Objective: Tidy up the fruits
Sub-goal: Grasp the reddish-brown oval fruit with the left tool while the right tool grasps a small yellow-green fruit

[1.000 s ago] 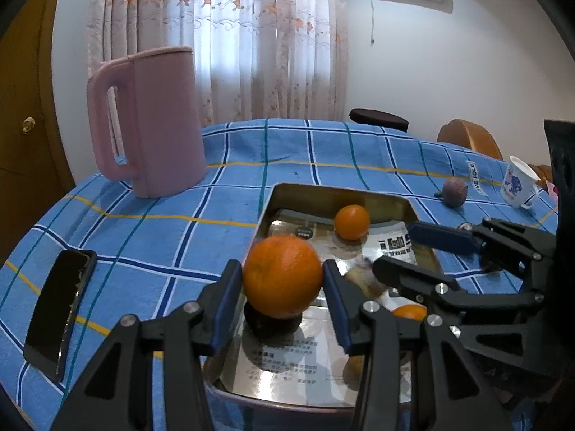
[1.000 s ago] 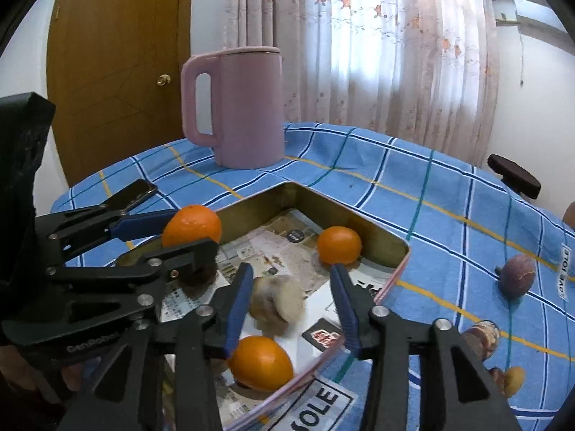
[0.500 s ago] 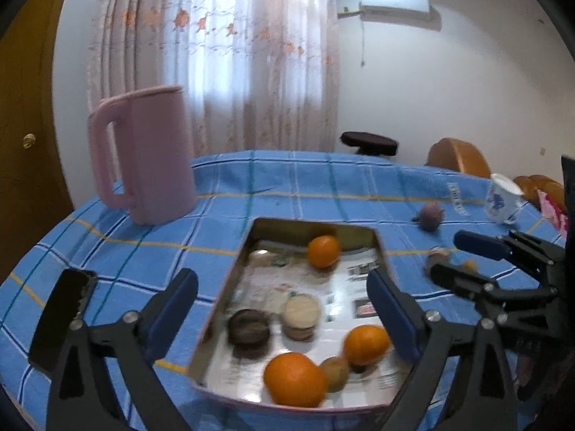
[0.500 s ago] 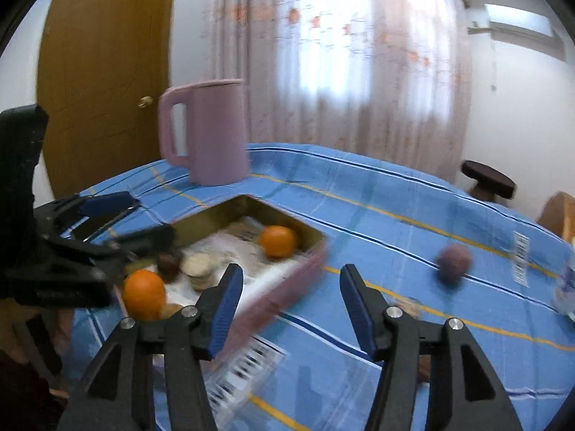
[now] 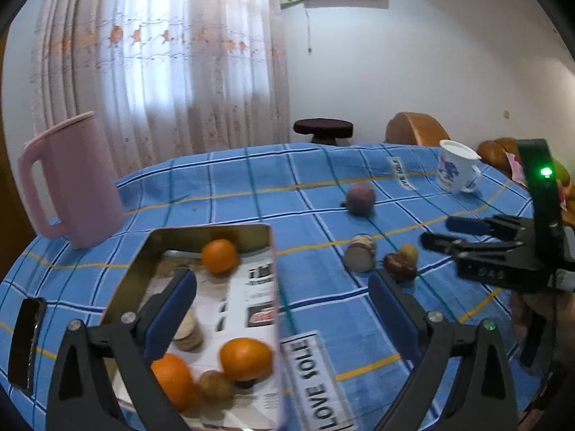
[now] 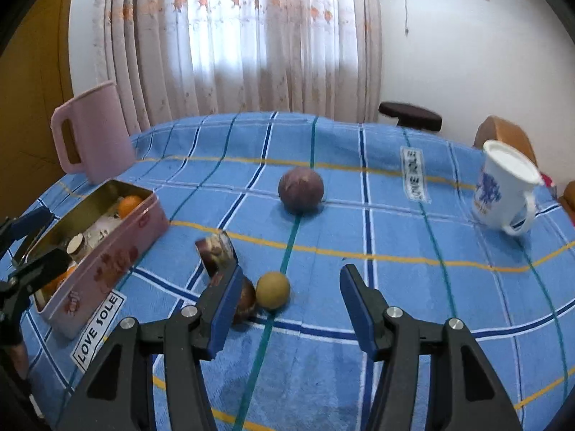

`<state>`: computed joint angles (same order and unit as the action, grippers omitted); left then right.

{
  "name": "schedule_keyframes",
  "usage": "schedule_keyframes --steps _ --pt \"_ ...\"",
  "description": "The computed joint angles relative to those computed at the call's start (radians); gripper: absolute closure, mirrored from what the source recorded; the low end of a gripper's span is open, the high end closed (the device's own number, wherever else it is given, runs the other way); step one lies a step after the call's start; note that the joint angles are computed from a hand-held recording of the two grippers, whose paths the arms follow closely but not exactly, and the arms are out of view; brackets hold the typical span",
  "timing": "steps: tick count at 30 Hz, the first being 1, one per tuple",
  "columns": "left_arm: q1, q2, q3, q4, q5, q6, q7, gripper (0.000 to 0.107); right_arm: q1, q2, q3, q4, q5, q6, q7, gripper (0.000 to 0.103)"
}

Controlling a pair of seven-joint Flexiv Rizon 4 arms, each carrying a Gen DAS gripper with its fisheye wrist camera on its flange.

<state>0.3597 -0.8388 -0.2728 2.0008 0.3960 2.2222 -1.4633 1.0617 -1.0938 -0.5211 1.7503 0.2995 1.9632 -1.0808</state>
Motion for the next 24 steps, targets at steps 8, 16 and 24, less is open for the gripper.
schedule_keyframes --steps 8,16,24 --pt "-0.050 -0.013 0.001 -0.022 -0.024 -0.026 0.026 0.008 -0.104 0.017 0.100 -0.051 -0.124 -0.085 0.026 0.056" --pt "-0.068 -0.028 -0.011 -0.039 -0.043 -0.046 0.053 0.008 -0.331 0.049 0.347 -0.076 -0.266 -0.027 0.024 0.068" --pt "-0.086 -0.032 -0.008 -0.043 -0.067 -0.054 0.067 0.008 -0.334 0.048 0.363 -0.063 -0.260 0.023 0.006 0.077"
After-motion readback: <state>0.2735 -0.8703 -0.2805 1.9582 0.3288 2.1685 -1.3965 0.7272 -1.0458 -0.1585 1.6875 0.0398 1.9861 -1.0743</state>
